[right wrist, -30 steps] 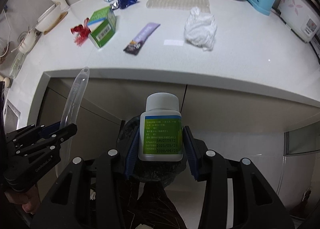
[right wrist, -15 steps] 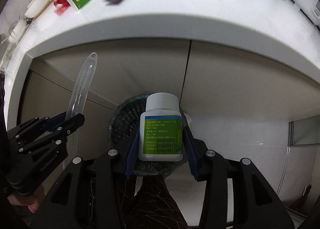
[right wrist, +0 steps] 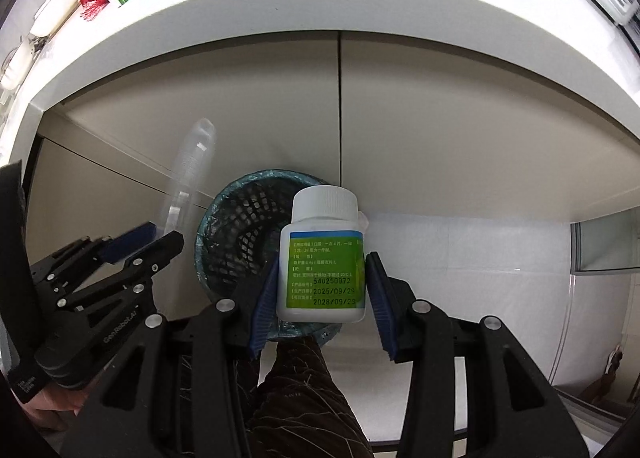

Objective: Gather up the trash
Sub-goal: 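Open left tool over the basket while right tool drops the pill bottle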

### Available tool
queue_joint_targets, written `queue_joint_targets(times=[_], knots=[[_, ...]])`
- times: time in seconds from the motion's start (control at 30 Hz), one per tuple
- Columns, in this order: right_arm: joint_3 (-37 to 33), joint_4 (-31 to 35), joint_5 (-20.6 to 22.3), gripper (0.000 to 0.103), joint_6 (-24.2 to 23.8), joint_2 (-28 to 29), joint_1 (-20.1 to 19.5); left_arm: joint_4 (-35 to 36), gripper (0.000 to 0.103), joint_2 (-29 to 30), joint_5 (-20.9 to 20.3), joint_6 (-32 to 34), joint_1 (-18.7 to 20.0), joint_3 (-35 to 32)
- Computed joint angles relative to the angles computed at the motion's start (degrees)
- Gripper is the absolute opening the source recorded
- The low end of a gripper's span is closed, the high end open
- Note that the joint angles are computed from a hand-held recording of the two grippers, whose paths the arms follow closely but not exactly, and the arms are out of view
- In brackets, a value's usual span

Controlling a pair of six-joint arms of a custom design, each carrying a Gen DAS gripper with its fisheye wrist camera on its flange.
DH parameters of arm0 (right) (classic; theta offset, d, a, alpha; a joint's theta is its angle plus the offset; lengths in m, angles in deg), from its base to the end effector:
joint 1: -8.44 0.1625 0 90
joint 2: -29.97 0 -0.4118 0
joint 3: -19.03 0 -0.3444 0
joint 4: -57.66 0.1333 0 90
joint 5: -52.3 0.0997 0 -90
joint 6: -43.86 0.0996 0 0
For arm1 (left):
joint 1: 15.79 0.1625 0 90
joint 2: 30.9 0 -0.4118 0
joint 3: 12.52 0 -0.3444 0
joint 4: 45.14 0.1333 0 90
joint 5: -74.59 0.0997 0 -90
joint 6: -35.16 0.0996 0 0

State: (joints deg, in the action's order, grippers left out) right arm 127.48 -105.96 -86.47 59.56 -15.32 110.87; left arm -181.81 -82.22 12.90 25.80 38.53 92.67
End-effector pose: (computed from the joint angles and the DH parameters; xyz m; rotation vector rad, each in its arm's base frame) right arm 0.1765 -0.5296 0.1014 -0.1622 -2.3139 0.4611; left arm -0.1732 -0.5507 0.1063 0.6410 2.5577 -0.1014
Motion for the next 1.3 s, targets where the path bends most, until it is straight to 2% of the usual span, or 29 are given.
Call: queue_joint_targets(times=[0.23,0.4,0.5,0.8,1.13,1.3], knots=[[-1.84,-0.14,0.34,0.041,0.41,1.93,0.67,-1.19,0.070,-2.07,2.03,-0.50,-0.23,1.13],[-2.25,-1.91,1.25,0.041,-1.05,3.40,0.63,-1.53,0.089,-3.60,3.65,-0.79,0.19,1.15],[-3.51,-2.12,1.62,0.041,-2.11,4.98,0.70,-1.73,0.097,-4.62,4.12,-0.84,0.86,1.24],[-5.37,-1.20,2.71,0.041,-5.52,6.90,0.71,0.06,0.097,-7.06,6.14,-1.98,2.84,0.74],[-8.71,1.62,2.38,0.041,-7.41,9.10,0.08,2.41,0.097,-8.71,7.38,-2.75,3.23,-0.02],[-9.36,0.85,0.91,0.057,-8.05,9.28,0.55,3.96,0.097,-8.99,7.54,-2.60,3.08,-1.16]])
